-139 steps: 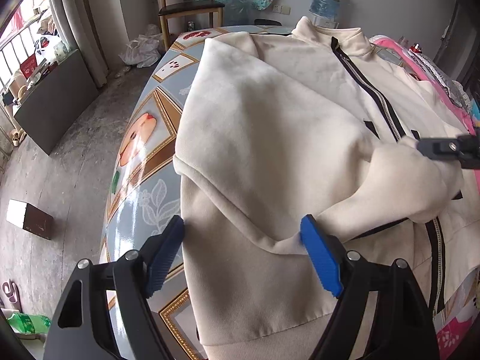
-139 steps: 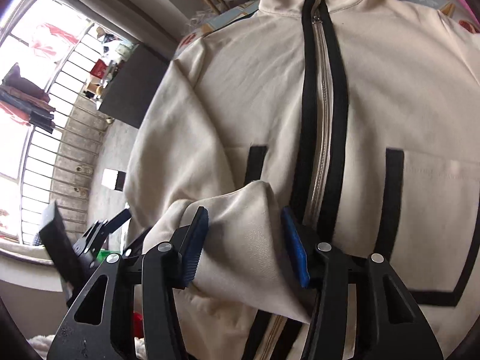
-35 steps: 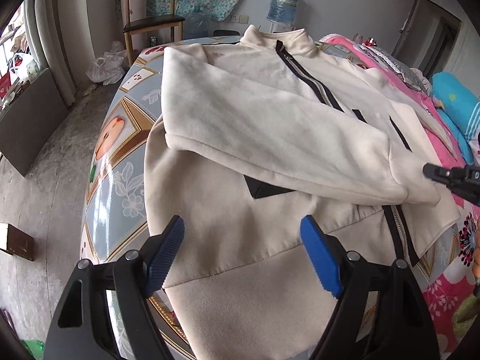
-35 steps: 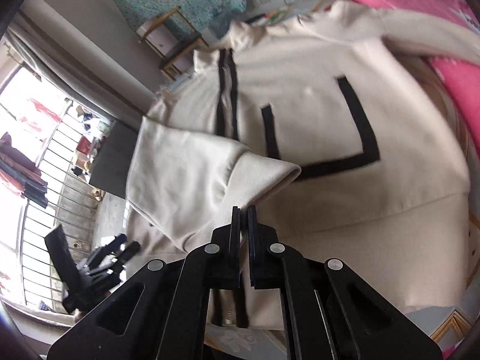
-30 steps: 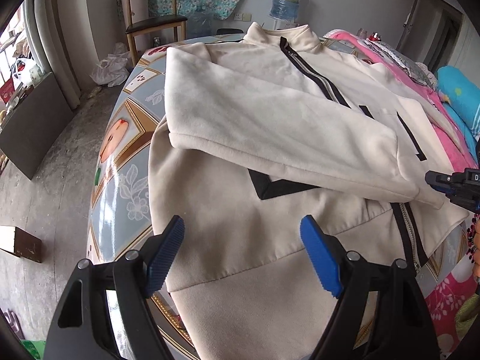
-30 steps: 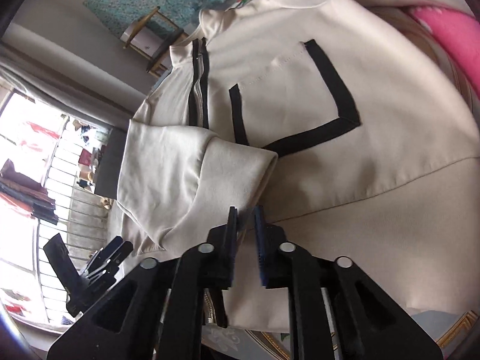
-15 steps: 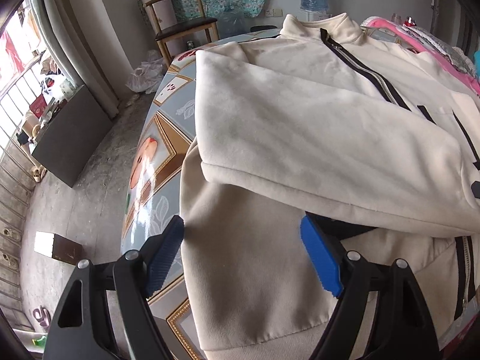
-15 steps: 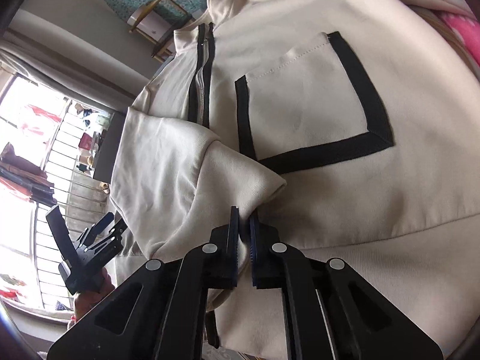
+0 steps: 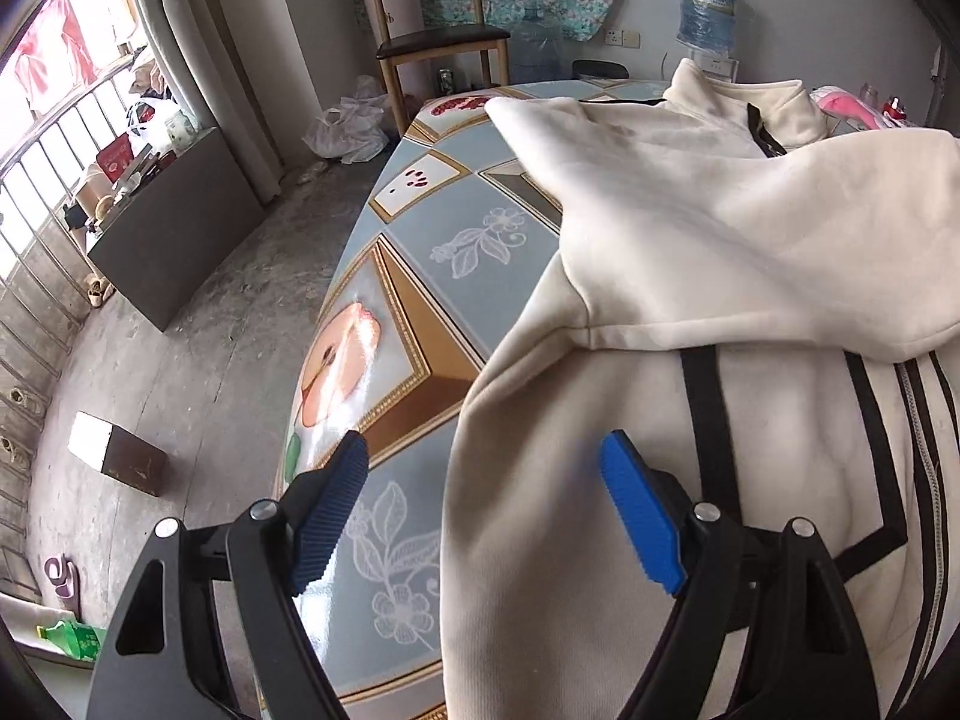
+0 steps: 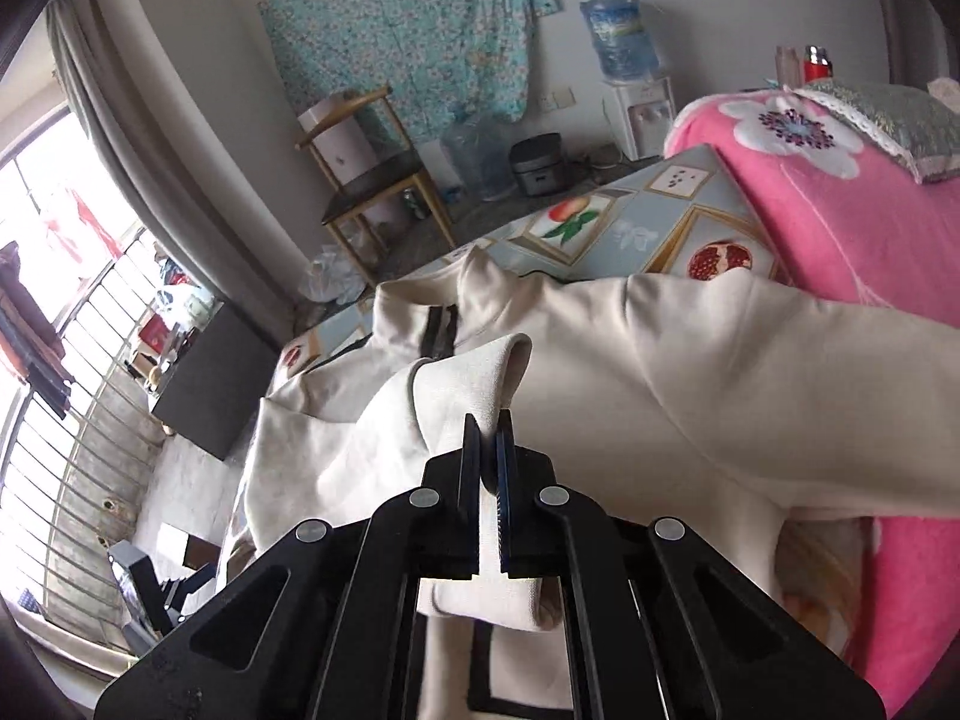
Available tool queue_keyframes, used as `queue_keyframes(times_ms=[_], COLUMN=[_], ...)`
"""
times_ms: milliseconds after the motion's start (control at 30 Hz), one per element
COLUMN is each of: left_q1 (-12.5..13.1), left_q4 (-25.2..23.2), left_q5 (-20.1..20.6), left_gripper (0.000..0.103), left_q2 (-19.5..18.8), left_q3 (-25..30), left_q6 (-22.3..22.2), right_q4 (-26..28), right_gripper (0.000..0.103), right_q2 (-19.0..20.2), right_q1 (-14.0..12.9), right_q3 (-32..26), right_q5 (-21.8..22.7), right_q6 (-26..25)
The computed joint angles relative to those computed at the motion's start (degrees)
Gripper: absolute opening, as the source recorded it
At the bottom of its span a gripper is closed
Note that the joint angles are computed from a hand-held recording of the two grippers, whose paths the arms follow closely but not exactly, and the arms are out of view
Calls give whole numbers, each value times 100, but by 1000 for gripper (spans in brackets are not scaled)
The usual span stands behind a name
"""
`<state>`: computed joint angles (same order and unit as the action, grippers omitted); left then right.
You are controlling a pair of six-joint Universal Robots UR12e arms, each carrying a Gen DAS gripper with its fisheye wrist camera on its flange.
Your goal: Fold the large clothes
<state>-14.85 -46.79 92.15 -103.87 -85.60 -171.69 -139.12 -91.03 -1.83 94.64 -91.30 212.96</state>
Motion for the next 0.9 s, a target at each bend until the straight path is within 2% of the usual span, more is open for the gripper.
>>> queue_keyframes(times_ms=[133, 267, 400, 567, 633, 667, 800, 833, 900], left_q1=[14, -5, -15, 29, 73, 105, 186, 207, 263], left_q4=[-65, -90, -227, -279, -173, -133, 11, 19, -91], left_q5=[28, 53, 57, -218, -445, -583, -852, -921, -1161], left_gripper=[78, 78, 78, 78, 78, 78, 78, 78, 78], left_q2=[-100, -223, -293, -261, -220, -205, -208, -233, -336], left_q3=[134, 306, 427, 432, 401, 401, 482, 530, 712], left_q6=[-128, -200, -273, -256, -217, -204, -234, -266, -370], right_q4=[332, 119, -79, 439, 630, 668, 794, 743, 505], right_gripper=[4, 4, 4, 4, 6, 12, 17, 17, 17], right_q2=[241, 358, 198, 139, 170, 172, 182, 193, 220], right_q1=[-202, -259, -428, -747, -745, -731, -499, -420, -330], right_q3=[-174, -390, -195, 262, 281, 272, 98, 61, 71], right_q5=[289, 410, 557, 1192, 1021, 885, -160, -293, -161], right_q6=[0, -95, 79, 276, 123, 102, -5, -123, -349])
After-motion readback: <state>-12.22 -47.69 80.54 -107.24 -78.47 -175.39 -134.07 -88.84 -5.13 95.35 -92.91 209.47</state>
